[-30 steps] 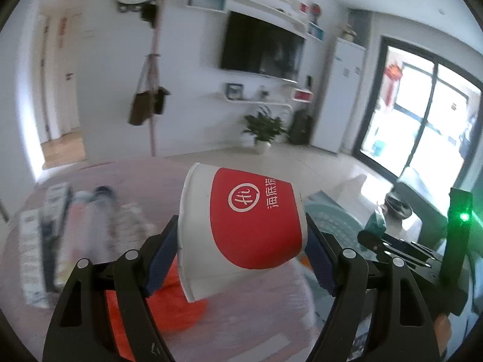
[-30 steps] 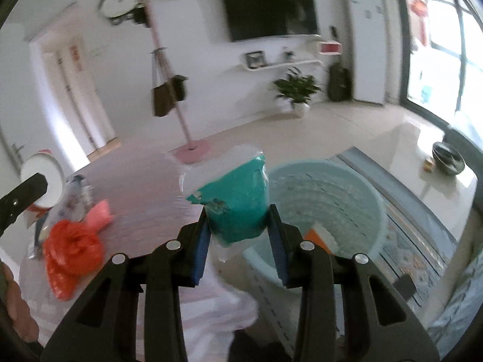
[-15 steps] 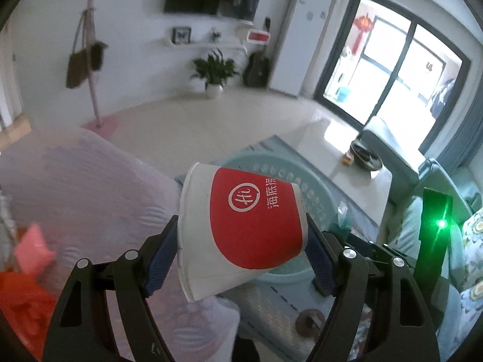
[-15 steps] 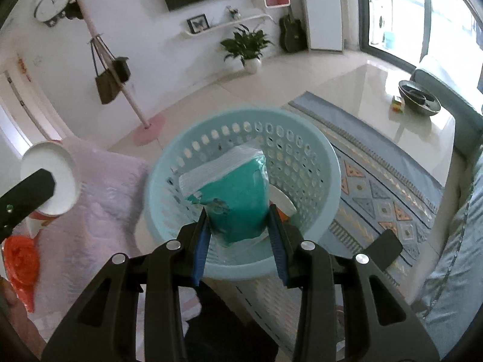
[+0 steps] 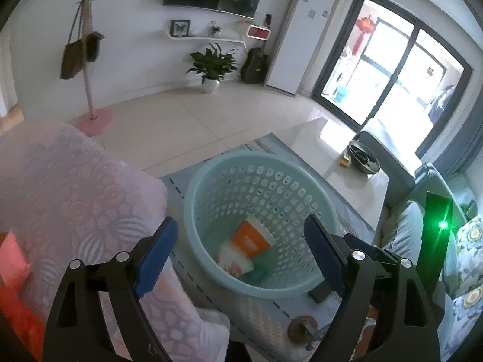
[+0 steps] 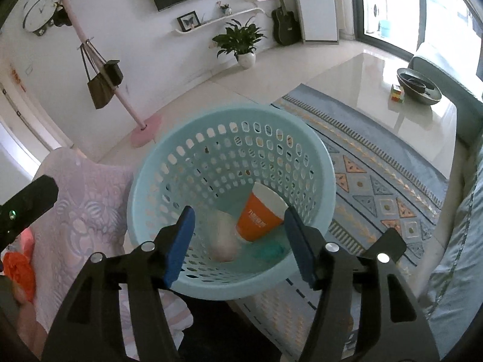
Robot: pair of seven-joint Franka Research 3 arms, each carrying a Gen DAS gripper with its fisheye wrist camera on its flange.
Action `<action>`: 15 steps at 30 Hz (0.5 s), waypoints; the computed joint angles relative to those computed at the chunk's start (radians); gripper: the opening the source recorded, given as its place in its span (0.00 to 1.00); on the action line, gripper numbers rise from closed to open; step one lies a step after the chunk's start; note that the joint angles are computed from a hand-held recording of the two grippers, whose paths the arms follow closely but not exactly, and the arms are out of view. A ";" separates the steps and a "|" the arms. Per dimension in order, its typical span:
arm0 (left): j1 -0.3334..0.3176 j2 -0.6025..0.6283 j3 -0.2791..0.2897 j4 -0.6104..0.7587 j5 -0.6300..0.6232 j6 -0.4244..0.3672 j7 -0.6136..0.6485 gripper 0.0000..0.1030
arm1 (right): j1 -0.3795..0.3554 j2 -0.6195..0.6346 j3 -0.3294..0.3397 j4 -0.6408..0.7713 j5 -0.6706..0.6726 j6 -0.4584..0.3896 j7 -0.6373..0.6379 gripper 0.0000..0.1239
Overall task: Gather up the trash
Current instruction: 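Carry the cup and teal packet over the basket and release both, then grasp the red plastic bag with the left tool while the right tool grasps the pink packet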
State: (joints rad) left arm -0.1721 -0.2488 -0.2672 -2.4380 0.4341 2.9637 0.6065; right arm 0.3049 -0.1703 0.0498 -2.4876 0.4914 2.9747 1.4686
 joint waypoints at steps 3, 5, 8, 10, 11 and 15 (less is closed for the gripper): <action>0.041 -0.050 -0.034 -0.025 0.050 0.006 -0.072 0.81 | 0.001 -0.016 -0.003 -0.009 0.007 -0.005 -0.001 0.47; 0.065 -0.098 -0.059 -0.045 0.085 -0.005 -0.111 0.81 | 0.013 -0.027 -0.009 -0.013 0.027 -0.009 -0.012 0.47; 0.091 -0.177 -0.085 -0.077 0.125 -0.028 -0.162 0.81 | 0.029 -0.049 -0.007 -0.025 0.046 -0.006 -0.027 0.47; 0.090 -0.239 -0.090 -0.108 0.126 -0.047 -0.189 0.81 | 0.074 -0.070 -0.029 -0.029 0.101 -0.007 -0.081 0.47; 0.086 -0.285 -0.090 -0.134 0.123 -0.054 -0.206 0.81 | 0.090 -0.077 -0.036 -0.029 0.126 -0.007 -0.104 0.47; 0.089 -0.448 -0.115 -0.209 0.120 -0.121 -0.252 0.81 | 0.128 -0.110 -0.019 -0.032 0.154 0.007 -0.141 0.47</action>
